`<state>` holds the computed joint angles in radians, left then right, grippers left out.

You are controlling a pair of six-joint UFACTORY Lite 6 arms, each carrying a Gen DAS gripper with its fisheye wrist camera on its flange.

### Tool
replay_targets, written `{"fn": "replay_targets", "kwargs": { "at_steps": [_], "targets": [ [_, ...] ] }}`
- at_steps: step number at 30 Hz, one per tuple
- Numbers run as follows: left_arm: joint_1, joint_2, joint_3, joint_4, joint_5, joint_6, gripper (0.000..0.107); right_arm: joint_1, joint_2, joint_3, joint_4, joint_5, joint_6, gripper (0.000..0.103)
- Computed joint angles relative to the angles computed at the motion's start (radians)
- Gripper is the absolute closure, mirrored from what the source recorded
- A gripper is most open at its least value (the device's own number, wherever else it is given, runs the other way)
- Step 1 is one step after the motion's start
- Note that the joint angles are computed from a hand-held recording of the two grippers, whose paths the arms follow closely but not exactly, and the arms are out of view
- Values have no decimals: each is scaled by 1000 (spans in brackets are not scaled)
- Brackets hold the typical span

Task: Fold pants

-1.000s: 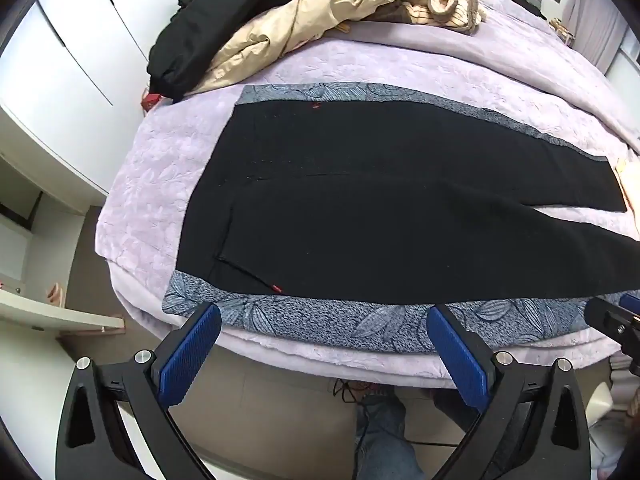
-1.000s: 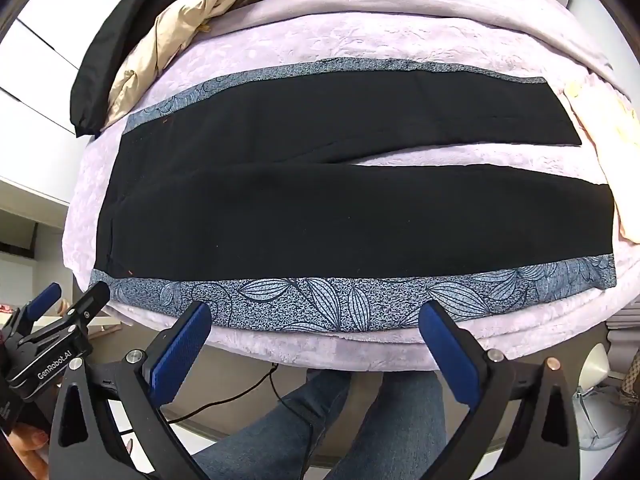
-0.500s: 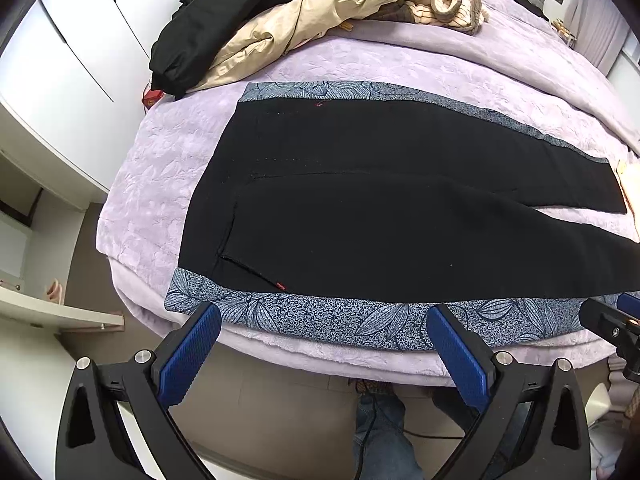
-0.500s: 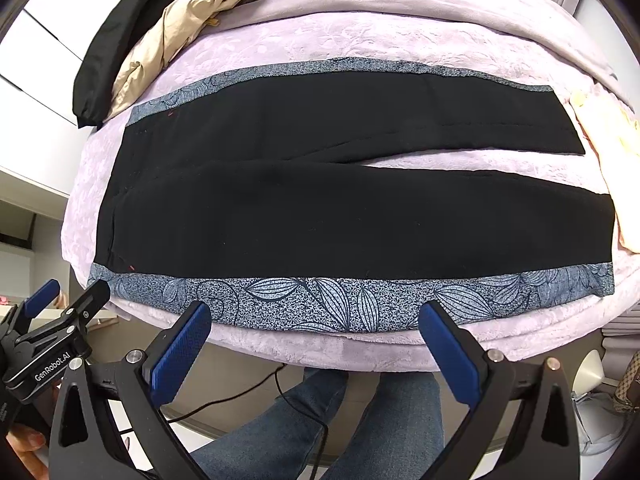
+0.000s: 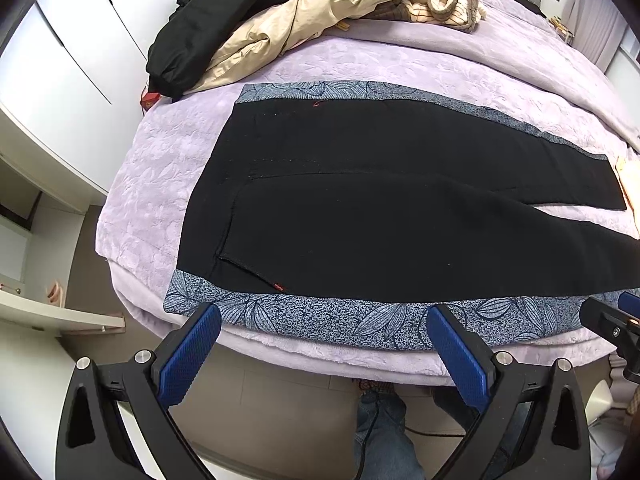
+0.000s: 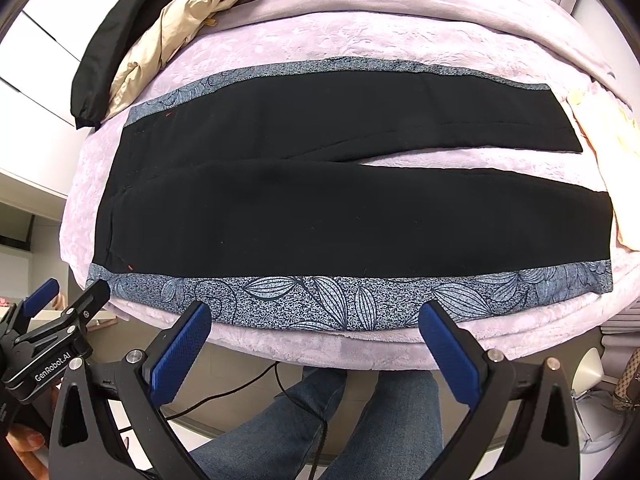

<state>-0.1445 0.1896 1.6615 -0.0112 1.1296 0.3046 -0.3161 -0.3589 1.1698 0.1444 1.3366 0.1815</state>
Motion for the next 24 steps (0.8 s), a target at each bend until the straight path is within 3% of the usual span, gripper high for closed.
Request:
{"fn": "replay_targets", "kwargs": {
  "at_steps": [24],
  "targets": [
    [-15,15,23,14,14,-18,4,19,16,22,-17,4,25,0]
  ]
}}
